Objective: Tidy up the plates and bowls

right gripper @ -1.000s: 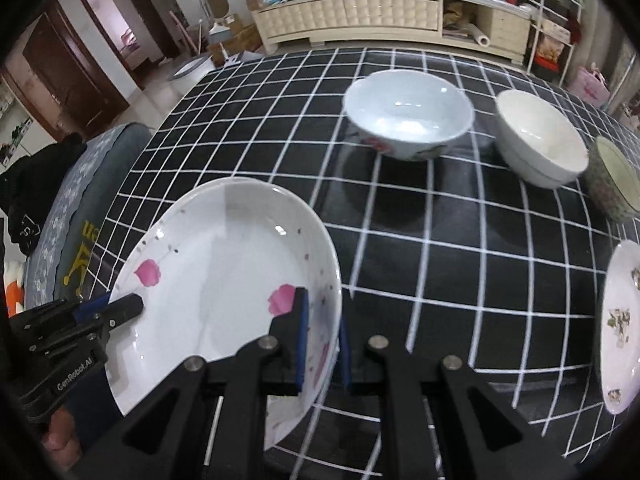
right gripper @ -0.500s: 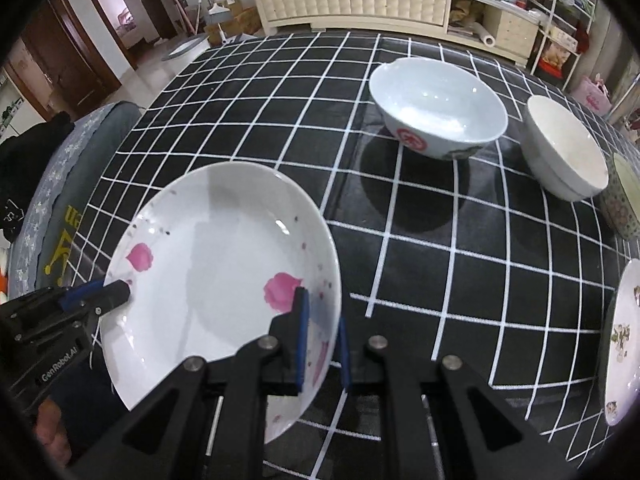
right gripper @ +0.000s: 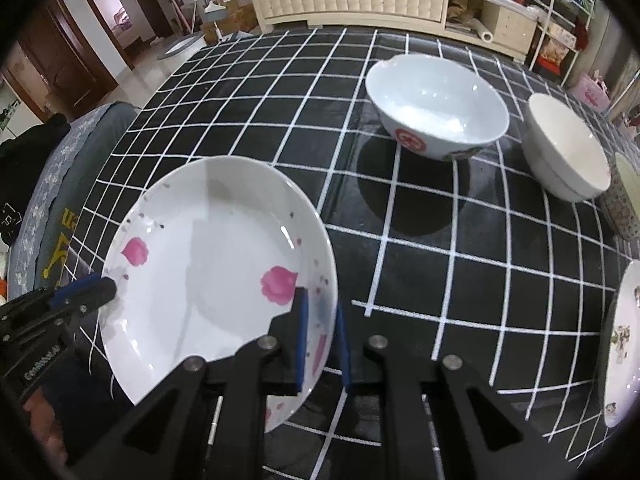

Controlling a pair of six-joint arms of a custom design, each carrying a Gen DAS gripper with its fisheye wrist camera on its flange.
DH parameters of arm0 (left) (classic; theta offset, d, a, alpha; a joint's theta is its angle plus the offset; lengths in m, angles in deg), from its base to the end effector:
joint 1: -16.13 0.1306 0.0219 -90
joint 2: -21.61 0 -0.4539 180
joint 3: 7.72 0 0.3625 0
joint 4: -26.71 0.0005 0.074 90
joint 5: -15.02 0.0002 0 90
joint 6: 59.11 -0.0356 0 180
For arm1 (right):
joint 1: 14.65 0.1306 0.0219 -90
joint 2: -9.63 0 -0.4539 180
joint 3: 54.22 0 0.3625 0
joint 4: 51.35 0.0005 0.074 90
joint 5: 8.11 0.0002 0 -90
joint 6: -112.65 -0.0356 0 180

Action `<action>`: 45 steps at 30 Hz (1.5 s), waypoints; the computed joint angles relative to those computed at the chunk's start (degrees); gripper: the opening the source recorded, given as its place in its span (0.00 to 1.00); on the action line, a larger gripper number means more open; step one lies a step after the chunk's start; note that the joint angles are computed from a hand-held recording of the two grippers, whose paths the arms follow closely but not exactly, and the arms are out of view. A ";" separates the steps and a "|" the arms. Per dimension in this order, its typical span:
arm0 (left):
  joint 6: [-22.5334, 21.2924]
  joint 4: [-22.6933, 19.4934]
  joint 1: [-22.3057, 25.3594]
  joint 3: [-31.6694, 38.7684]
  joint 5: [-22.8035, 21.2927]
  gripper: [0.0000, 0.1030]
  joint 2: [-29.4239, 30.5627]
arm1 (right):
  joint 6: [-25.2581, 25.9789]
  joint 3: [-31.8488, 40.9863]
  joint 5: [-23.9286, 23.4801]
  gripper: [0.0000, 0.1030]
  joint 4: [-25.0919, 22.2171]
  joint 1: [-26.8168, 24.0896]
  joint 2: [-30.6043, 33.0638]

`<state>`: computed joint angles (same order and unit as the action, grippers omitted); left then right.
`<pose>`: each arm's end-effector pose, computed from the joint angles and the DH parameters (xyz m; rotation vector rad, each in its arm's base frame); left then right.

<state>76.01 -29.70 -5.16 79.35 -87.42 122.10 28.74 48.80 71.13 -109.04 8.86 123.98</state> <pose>0.4633 -0.1729 0.3906 -0.6154 2.6603 -0.0170 0.5508 0.2463 0.3711 -0.7594 2.6839 0.3378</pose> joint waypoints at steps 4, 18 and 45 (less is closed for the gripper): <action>-0.90 0.22 -1.09 0.77 -1.29 0.18 -1.19 | -0.33 -0.59 -0.87 0.17 0.15 -0.55 -1.38; -3.84 -4.33 -9.39 13.68 -3.60 0.18 3.90 | 0.41 -4.23 -2.70 0.35 1.60 -9.05 -9.21; -14.97 -27.67 -20.96 73.88 3.44 0.18 39.77 | 3.36 -3.93 -4.09 0.54 0.81 -33.64 -9.58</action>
